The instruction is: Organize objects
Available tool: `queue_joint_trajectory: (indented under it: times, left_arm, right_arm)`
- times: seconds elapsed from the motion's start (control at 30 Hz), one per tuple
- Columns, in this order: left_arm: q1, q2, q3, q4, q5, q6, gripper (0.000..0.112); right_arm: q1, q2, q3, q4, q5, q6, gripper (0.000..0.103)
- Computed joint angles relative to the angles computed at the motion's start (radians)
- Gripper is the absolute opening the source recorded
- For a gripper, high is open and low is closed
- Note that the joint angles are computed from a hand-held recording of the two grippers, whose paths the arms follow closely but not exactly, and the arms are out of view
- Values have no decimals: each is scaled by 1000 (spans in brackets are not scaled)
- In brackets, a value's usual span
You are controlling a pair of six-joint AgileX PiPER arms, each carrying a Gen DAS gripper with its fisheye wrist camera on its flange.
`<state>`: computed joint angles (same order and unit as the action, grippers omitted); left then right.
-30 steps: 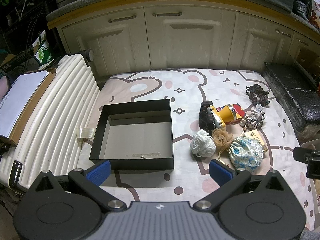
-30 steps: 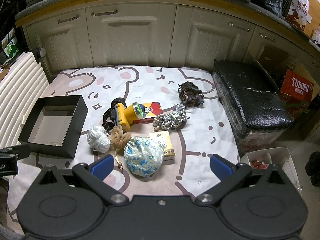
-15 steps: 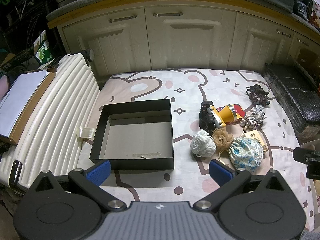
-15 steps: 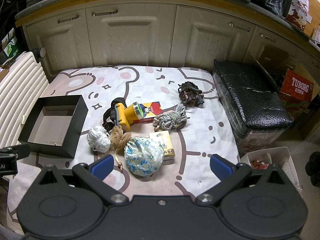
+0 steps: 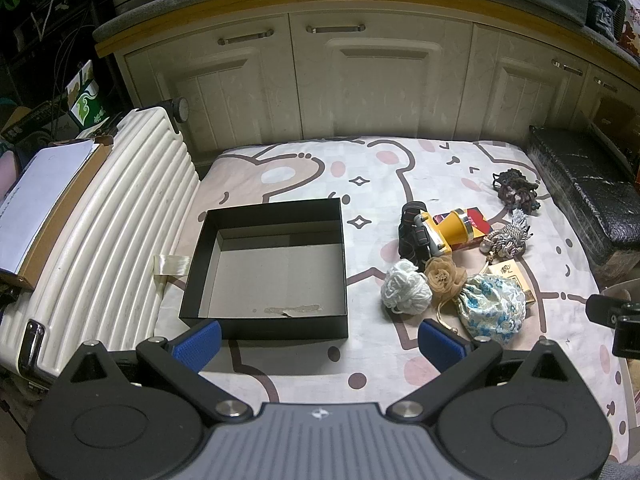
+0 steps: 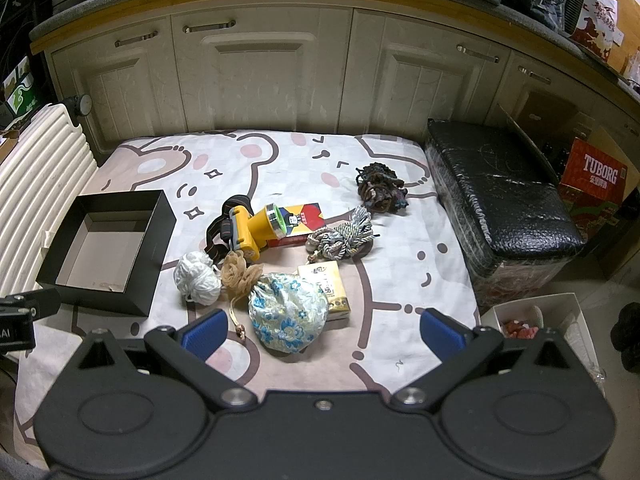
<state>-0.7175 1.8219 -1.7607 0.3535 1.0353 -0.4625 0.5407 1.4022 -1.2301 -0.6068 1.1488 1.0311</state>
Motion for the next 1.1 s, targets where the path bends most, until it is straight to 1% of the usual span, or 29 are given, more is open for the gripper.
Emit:
queue_joint_trajectory:
  times: [0.9, 1.03, 1.1]
  left_arm:
    - [0, 0, 0, 0, 0, 0, 103]
    - [-6, 1, -2, 17, 4, -13, 103]
    - [-6, -14, 18, 19, -11, -16, 103]
  right_arm:
    - [-4, 3, -1, 1, -3, -2, 103]
    - [6, 2, -1, -10, 0, 8, 103]
    - [8, -4, 6, -16, -4, 13, 103]
